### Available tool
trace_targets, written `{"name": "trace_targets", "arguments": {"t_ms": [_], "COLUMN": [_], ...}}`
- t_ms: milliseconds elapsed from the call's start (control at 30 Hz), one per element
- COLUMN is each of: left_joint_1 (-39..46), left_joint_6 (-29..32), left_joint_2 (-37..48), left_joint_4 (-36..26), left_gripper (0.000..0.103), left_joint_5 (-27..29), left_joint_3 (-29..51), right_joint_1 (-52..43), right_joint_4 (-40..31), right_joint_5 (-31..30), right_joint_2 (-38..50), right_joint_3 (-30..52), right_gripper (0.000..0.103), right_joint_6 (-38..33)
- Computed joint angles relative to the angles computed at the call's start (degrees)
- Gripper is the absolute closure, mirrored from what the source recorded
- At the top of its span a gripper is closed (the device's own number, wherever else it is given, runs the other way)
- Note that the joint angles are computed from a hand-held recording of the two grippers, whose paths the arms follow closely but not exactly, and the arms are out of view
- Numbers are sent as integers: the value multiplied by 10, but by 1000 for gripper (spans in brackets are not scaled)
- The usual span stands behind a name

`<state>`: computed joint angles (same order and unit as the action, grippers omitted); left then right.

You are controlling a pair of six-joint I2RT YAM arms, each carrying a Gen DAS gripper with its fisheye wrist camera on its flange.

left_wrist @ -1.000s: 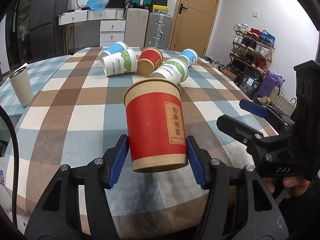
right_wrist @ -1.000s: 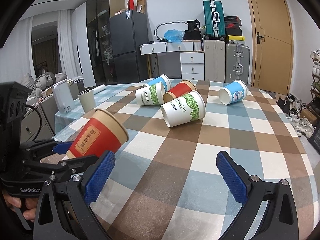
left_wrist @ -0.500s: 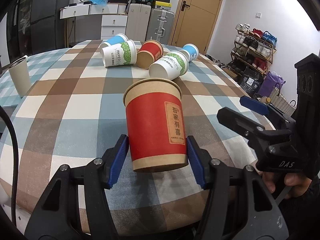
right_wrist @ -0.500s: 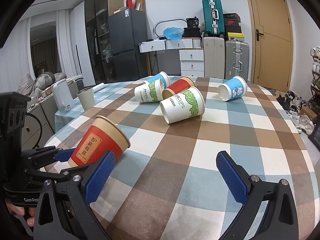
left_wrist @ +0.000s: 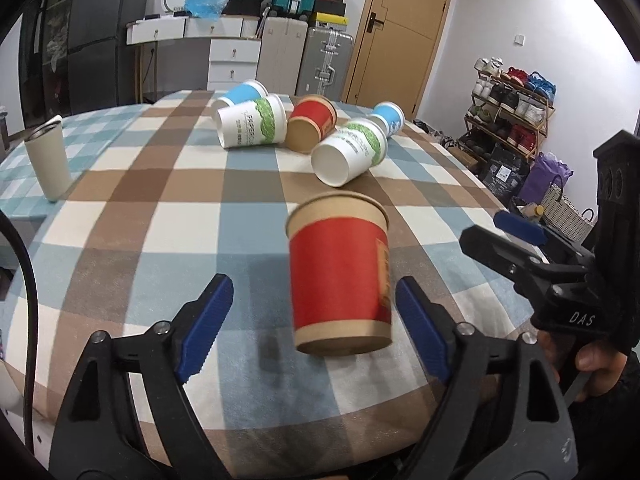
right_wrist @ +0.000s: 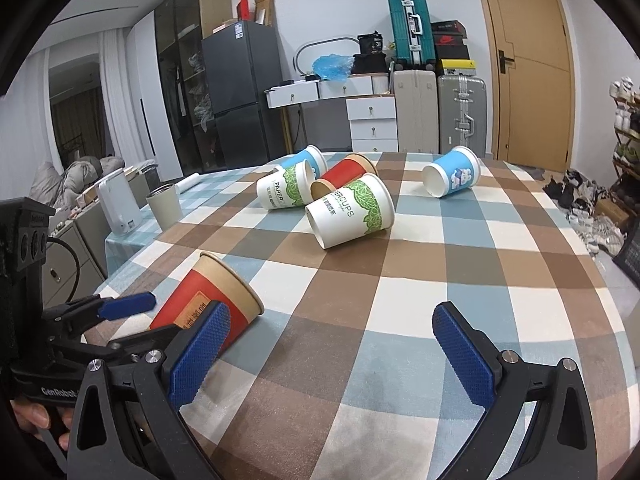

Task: Flip cup upright
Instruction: 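Lift the red cup with the right gripper and rotate it rim-up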

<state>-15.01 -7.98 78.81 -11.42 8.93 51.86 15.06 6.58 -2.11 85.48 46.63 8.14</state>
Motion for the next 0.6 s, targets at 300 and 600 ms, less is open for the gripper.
{"name": "trace_targets", "arguments": {"t_ms": [300,600], "left_joint_1": [54,106], "left_joint_6": [22,43], "left_joint_2": [-12,-20], "left_joint_4": [3,31], "left_gripper": [0,0], "left_joint_5": [28,60], "left_joint_3": [4,-7], "right_joint_1": [2,27], "right_joint_4": [-39,-94], "right_joint_5": [-47,-66], "right_joint_2": [13,45], "right_joint_3": [27,80], "right_gripper": [0,0], "right_joint_6": [28,51]}}
